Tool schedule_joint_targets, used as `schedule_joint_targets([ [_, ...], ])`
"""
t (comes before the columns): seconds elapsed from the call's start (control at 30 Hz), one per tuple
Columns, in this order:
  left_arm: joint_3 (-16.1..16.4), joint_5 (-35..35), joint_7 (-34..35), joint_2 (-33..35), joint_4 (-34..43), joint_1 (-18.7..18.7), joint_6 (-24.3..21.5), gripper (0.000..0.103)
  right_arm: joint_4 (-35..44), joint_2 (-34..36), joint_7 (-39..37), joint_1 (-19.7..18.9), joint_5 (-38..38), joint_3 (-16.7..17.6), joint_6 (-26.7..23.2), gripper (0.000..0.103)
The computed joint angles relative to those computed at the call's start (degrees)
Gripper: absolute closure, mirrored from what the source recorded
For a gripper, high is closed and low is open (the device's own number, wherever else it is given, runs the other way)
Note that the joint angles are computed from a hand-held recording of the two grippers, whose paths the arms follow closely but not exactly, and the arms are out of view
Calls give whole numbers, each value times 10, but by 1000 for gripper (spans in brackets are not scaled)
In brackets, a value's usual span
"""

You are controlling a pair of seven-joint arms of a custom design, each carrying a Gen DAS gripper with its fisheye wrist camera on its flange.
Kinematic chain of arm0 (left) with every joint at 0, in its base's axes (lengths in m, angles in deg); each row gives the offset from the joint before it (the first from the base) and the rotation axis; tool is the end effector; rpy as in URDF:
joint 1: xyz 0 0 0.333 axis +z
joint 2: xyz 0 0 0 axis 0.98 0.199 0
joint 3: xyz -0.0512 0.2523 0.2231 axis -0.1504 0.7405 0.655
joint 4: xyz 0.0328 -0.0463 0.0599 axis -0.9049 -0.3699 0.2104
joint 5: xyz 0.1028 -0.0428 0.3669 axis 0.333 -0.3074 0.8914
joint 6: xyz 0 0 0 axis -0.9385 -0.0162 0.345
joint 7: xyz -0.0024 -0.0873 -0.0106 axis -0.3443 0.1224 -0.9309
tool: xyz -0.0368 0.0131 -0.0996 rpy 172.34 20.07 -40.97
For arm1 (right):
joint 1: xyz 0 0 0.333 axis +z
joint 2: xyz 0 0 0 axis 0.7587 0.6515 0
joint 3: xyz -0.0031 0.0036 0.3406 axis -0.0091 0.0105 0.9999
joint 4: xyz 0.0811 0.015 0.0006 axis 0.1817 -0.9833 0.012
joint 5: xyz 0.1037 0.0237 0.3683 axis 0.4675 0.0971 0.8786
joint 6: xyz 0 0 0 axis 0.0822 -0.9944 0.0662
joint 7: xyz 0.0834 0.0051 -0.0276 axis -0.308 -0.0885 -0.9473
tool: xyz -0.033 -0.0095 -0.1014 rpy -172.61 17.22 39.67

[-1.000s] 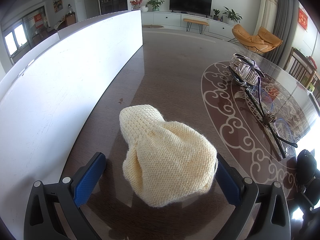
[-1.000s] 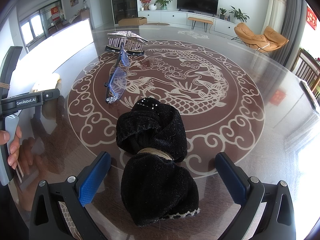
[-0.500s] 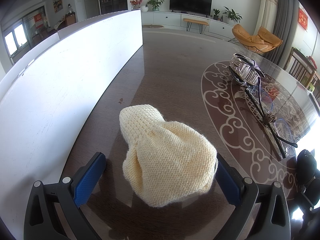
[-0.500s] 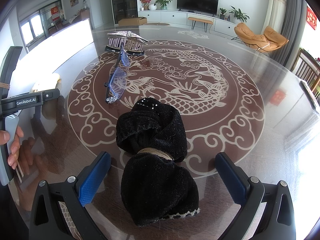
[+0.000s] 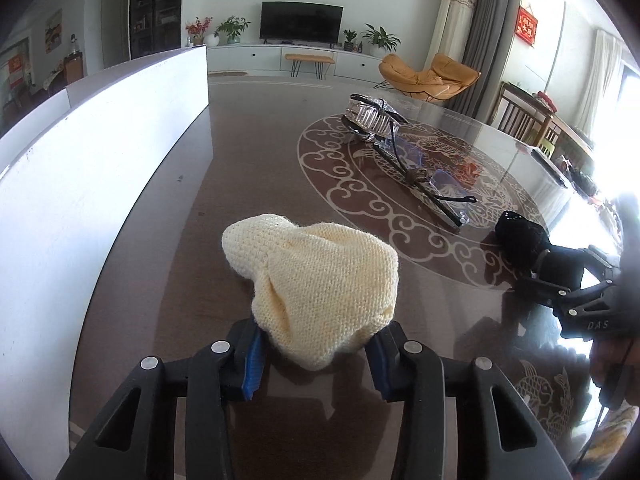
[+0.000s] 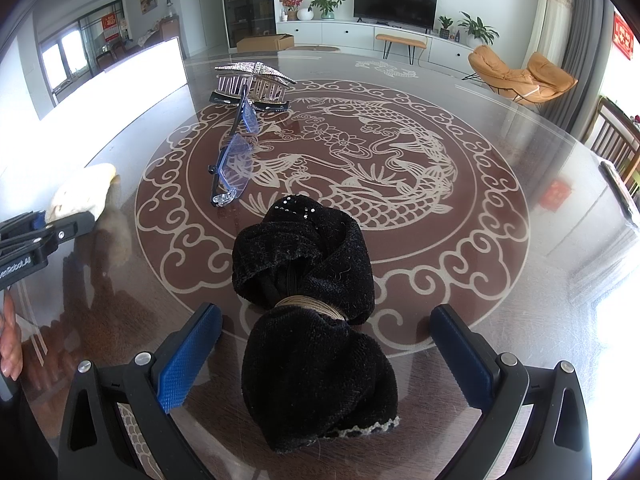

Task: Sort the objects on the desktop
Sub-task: 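Carry the hat in the left tool and bundle in the right tool into the bin, opening both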

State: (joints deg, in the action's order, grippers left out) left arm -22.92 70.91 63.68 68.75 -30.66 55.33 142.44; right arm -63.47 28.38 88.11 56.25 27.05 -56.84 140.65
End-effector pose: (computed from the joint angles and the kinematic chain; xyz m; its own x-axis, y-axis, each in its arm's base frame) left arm 0.5796 -0.3503 0.4410 0.1143 -0.9840 0.1367 -0.7316 -0.1765 -0.6585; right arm 0.7175 0.1097 0.4328 0.5025 -0.8646 0.0066 -0.7145 -0.4195 -0.5599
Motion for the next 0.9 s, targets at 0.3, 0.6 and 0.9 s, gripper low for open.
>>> schedule_joint_targets([
  [0.3, 9, 107, -136, -70, -78, -4, 81, 61, 55, 0, -33, -3, -26, -7, -111, 66],
  [0.6, -21, 195, -267, -198, -135, 43, 25, 61, 66, -39, -84, 1, 86, 44, -111, 66],
  [0.9, 3, -8, -87, -291, -218, 144, -32, 61, 307, 83, -70, 122, 107, 95, -198, 66],
])
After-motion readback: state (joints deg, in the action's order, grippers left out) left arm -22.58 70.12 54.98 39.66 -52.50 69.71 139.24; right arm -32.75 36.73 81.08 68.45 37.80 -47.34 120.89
